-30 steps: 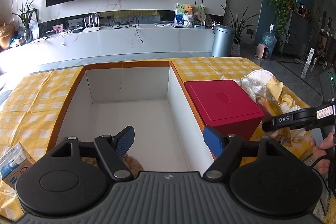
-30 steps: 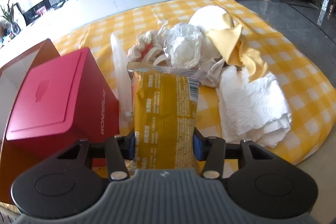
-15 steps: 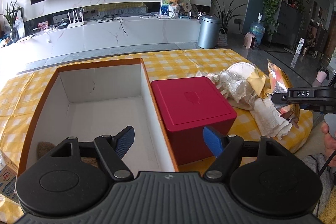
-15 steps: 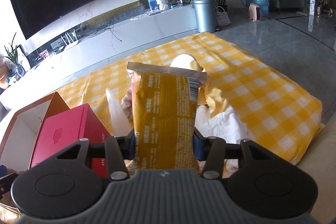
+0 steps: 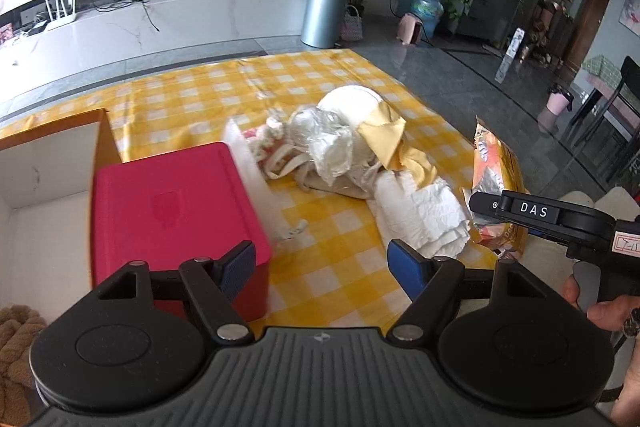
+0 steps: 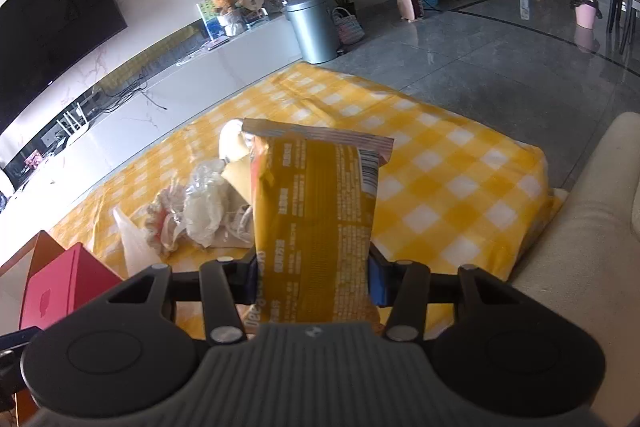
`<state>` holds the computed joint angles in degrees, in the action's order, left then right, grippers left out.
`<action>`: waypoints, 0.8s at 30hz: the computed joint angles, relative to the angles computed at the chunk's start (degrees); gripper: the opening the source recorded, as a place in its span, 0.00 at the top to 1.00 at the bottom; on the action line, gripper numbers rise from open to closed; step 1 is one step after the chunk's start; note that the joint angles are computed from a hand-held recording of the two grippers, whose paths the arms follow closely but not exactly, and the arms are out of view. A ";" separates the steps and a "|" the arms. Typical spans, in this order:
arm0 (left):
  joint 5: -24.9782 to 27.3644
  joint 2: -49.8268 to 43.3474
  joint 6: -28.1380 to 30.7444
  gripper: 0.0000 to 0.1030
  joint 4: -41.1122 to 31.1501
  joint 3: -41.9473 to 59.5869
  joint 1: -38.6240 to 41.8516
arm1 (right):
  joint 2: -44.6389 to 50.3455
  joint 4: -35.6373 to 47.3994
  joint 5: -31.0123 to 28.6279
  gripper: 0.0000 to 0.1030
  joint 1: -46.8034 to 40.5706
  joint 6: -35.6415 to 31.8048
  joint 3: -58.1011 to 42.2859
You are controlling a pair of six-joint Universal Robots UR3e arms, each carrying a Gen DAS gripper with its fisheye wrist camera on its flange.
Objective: Organize soft objects
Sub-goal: 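Lift the snack packet upright with the right tool, then grasp the white paper towel with the left tool while the right tool holds the packet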
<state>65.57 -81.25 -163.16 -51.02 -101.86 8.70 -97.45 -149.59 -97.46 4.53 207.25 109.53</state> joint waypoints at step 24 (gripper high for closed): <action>6.95 -55.03 -12.43 0.15 -36.29 69.97 -20.93 | -5.81 -0.07 2.63 0.52 -10.36 0.65 9.19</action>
<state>72.52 -136.28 -175.59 -87.31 -31.89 -12.23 -103.25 -149.66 -94.83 -5.82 207.89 118.71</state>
